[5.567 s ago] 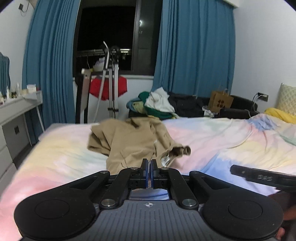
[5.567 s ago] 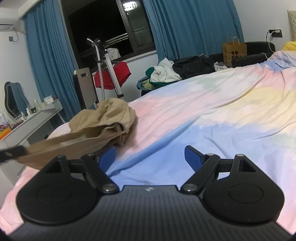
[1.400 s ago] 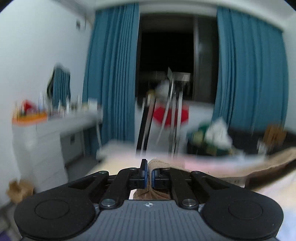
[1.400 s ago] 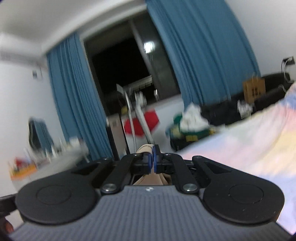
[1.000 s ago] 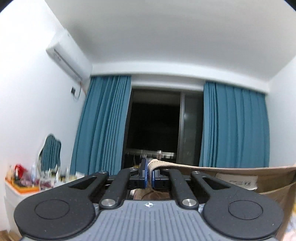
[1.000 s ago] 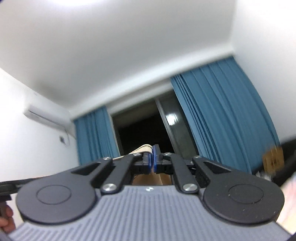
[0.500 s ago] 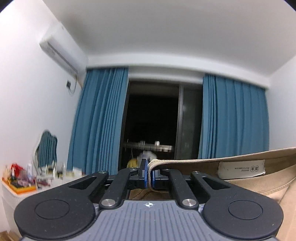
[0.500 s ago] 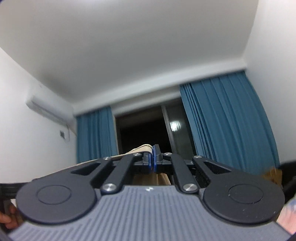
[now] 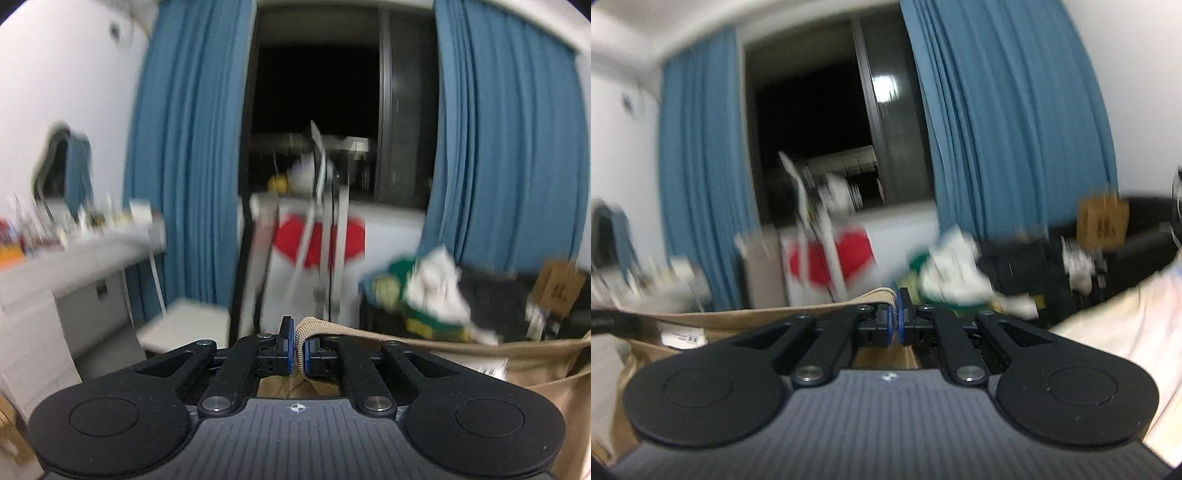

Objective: Fold clothes
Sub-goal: 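Lift the tan T-shirt high with both grippers and shake it out, then lay the T-shirt flat on the bedspread and open both grippers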

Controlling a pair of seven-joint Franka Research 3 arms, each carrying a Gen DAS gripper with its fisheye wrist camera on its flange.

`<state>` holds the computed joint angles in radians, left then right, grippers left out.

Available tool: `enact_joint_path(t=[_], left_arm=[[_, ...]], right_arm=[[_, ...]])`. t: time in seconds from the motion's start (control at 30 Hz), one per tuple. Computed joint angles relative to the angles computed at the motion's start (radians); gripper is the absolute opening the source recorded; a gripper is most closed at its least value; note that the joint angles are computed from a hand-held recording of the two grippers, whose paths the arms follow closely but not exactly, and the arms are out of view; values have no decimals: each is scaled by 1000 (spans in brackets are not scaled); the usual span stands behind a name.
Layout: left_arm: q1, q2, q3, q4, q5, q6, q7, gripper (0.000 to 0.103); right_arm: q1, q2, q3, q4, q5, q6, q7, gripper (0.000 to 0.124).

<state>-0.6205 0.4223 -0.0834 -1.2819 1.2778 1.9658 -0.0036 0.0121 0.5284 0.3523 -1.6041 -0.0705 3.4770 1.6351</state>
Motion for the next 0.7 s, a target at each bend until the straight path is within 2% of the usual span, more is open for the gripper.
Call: enact_joint_path(t=[0.1, 0.13, 0.27, 0.33, 0.37, 0.43, 0.5, 0.53, 0.57, 0.63, 0.7], left_arm=[[77, 140, 18, 55, -80, 94, 61, 5], [87, 176, 27, 68, -105, 119, 68, 5], [103, 270, 64, 83, -168, 191, 130, 6], [96, 290, 88, 82, -179, 209, 156, 5], [85, 299, 102, 89, -173, 208, 162, 9], [74, 250, 112, 28, -163, 244, 134, 34], [71, 200, 109, -33, -147, 278, 102, 90], [62, 147, 111, -91, -114, 303, 71, 97], [55, 92, 108, -147, -74, 326, 39, 103], [65, -7, 72, -235, -50, 347, 39, 102], [77, -99, 36, -324, -39, 358, 27, 102]], right_arm=[[134, 183, -131, 197, 52, -131, -79, 6], [156, 232, -153, 251, 63, -178, -97, 6], [176, 340, -164, 369, 126, -339, -120, 7], [178, 343, -162, 370, 164, -362, -124, 7], [173, 335, -150, 364, 183, -370, -134, 8], [174, 305, -148, 351, 211, -418, -149, 12], [171, 254, -147, 312, 242, -464, -164, 17], [152, 221, -122, 278, 268, -465, -187, 31], [109, 194, -64, 243, 302, -463, -234, 58], [1, 154, 78, 185, 381, -457, -347, 89], [-76, 91, 170, 92, 447, -418, -430, 87]])
